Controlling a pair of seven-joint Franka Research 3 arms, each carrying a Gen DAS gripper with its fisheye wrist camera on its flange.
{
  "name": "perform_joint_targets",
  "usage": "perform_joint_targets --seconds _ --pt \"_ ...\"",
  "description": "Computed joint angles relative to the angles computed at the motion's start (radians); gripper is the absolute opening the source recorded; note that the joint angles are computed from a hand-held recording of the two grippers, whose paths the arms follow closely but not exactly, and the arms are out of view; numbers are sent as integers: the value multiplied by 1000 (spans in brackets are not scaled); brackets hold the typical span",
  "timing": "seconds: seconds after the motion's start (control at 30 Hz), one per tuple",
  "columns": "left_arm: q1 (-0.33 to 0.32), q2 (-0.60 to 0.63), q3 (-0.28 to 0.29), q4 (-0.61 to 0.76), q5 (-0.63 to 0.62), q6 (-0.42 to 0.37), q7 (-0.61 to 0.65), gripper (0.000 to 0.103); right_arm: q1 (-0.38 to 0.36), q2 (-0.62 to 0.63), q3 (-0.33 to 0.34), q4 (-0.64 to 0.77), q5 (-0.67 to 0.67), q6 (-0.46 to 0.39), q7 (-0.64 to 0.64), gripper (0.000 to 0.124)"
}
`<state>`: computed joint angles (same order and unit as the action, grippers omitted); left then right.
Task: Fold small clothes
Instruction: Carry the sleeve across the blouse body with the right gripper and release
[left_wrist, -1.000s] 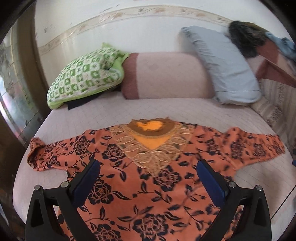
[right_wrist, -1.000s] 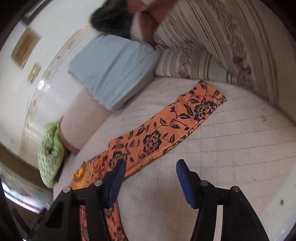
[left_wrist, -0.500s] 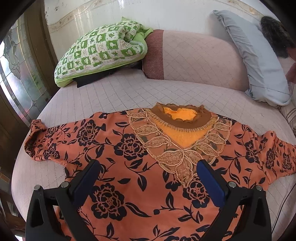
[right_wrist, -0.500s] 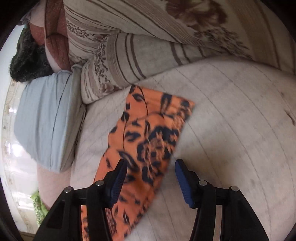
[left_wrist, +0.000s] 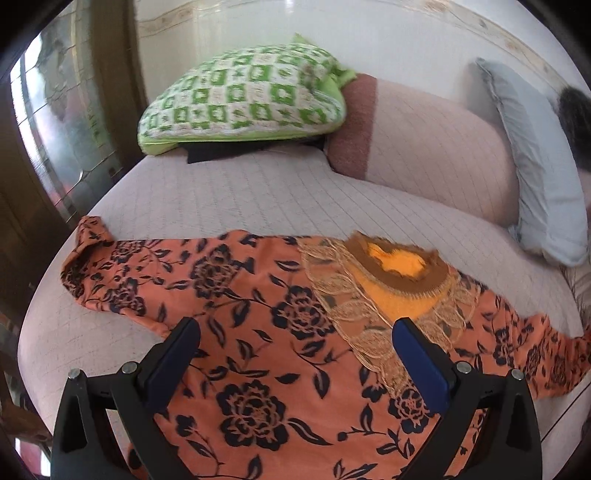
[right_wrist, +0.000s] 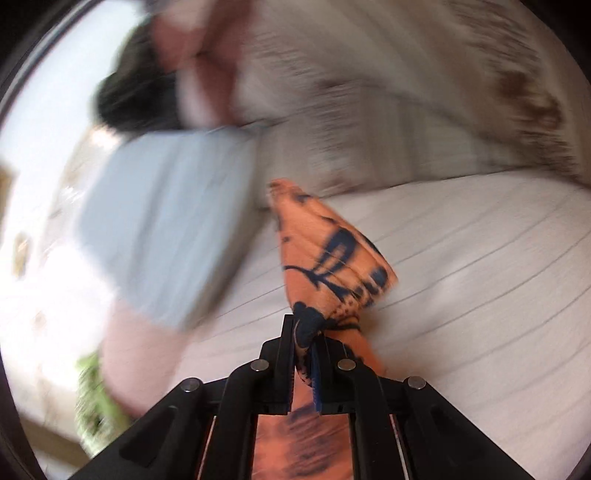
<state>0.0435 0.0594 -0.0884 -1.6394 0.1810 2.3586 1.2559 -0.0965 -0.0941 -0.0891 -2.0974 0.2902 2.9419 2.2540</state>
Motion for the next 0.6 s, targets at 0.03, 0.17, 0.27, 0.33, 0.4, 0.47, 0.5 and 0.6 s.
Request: perform_joint_targets --seconds 0.03,0.17,0.27,0.33,0.4,0.47,0.5,0.6 --pt "8 -1 7 8 -8 0 -7 103 38 5 0 27 73 3 -76 7" --pt "38 -4 34 27 39 17 -72 103 165 62 45 177 300 -22 -328 7" --pt "62 17 53 59 93 8 -140 103 232 136 107 297 401 -57 -452 7" --pt "83 37 66 85 106 -5 -178 103 271 211 147 388 418 -86 -465 7" --pt "104 60 76 114 102 -25 -205 103 319 265 172 442 369 -90 -426 7" --pt "128 86 85 143 80 -54 -219 103 363 365 187 550 302 -129 -364 7" --pt "140 99 88 156 64 -70 -226 103 372 407 205 597 309 -147 -356 7" --pt "179 125 89 185 -14 -120 -221 103 466 493 189 688 187 -218 -243 10"
